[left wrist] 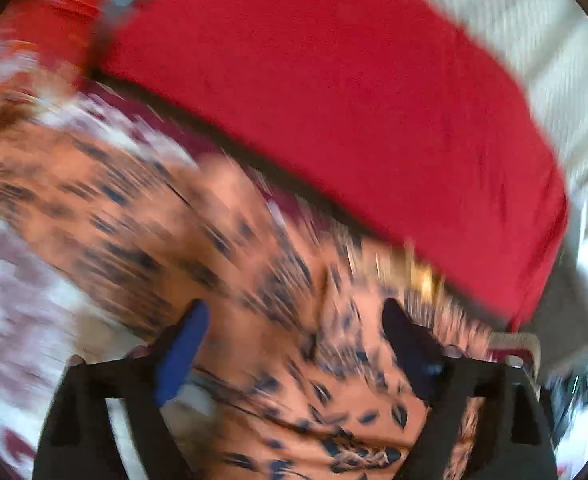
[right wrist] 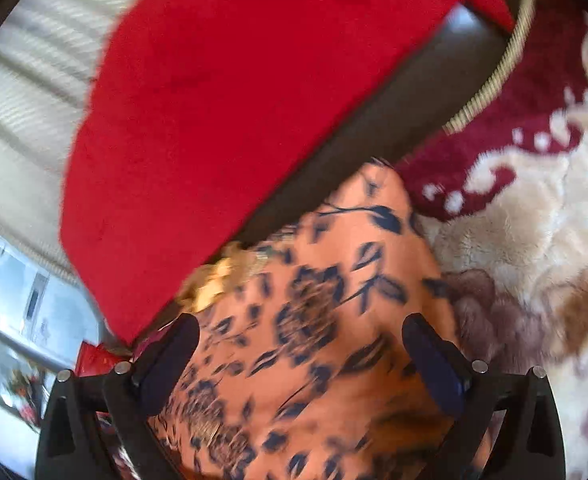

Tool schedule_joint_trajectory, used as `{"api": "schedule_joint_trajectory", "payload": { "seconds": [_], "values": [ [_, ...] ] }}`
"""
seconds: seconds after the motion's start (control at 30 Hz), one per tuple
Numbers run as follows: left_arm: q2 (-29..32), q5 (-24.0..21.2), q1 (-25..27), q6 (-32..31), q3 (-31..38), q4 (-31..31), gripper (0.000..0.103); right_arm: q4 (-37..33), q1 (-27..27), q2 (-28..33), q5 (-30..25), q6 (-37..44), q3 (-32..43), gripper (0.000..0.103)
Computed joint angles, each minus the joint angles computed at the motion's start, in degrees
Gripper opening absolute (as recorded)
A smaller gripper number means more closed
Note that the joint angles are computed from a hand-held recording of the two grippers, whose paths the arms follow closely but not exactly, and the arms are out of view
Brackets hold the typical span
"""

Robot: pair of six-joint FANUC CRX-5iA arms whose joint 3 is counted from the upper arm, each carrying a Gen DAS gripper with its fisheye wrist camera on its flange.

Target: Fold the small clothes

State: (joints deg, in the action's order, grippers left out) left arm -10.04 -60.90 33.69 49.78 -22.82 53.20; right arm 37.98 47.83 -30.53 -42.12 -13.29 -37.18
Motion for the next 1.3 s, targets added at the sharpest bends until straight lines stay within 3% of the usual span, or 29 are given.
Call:
{"api": "schedule_joint_trajectory", "payload": {
  "seconds": [0.1, 0.23, 0.5, 0.53, 0.57, 0.63, 0.7, 0.8, 0.9, 0.97, 1.07, 1.2, 1.23, 1.27, 1.3],
  "values": [
    [0.9, 4.0, 8.4, 1.0, -0.9, 4.0, 0.09, 7.9, 8.1, -0.5, -4.3, -3.9, -1.4, 0.103],
    [11.5, 2.7, 16.6, 14.9, 5.3, 2.3, 0.089, 9.1, 17.2, 1.3, -8.1, -7.7, -2.3, 0.103],
    [18.9, 6.2, 16.8, 20.0, 10.3, 2.7, 0.089, 7.3, 22.1, 3.8, -12.8, -7.7, 0.3, 0.103],
    [19.8, 6.6, 16.5, 22.5, 12.3, -0.2, 0.07, 7.1, 22.0, 4.0, -13.0, -7.3, 0.8, 0.103],
    [21.3, 5.2, 16.4, 24.0, 15.2, -3.8, 0.002, 6.7, 21.5, 4.3, -13.2, -6.7, 1.4, 0.103],
    [23.7, 1.6, 16.1, 28.8, 20.0, -10.9, 0.004, 6.9, 22.2, 4.1, -14.4, -7.0, 1.7, 0.103],
    [21.1, 4.9, 15.0, 28.4, 19.8, -14.5, 0.004, 7.2, 23.4, 3.6, -16.0, -7.7, 1.8, 0.103],
    [13.6, 11.3, 11.5, 19.9, 16.0, -15.1, 0.004, 7.9, 25.0, 2.5, -18.4, -9.0, 1.1, 0.103],
    [4.9, 15.9, 6.3, 7.6, 10.7, -10.1, 0.004, 9.0, 26.3, 0.6, -19.5, -11.6, -0.9, 0.103],
    [0.0, 16.7, 1.2, 0.4, 7.7, -5.5, 0.004, 9.7, 26.6, -0.5, -19.5, -13.0, -2.1, 0.103],
    [-4.5, 16.0, -8.1, -5.4, 5.9, -2.1, 0.004, 11.6, 27.6, -3.2, -20.6, -16.4, -4.3, 0.103],
    [-6.7, 14.7, -22.5, -8.4, 3.7, -5.1, 0.007, 14.4, 30.3, -6.8, -23.8, -21.1, -6.6, 0.103],
    [-5.8, 12.9, -25.0, -9.1, 4.0, -6.6, 0.017, 14.9, 31.3, -7.7, -24.7, -22.3, -7.2, 0.103],
    [-4.0, 9.9, -27.7, -10.5, 4.5, -8.5, 0.045, 15.0, 31.9, -8.3, -25.2, -23.2, -7.6, 0.103],
    [-1.8, 7.0, -29.4, -12.0, 5.4, -10.4, 0.058, 15.0, 32.5, -9.1, -25.8, -23.9, -7.9, 0.103]
  ]
}}
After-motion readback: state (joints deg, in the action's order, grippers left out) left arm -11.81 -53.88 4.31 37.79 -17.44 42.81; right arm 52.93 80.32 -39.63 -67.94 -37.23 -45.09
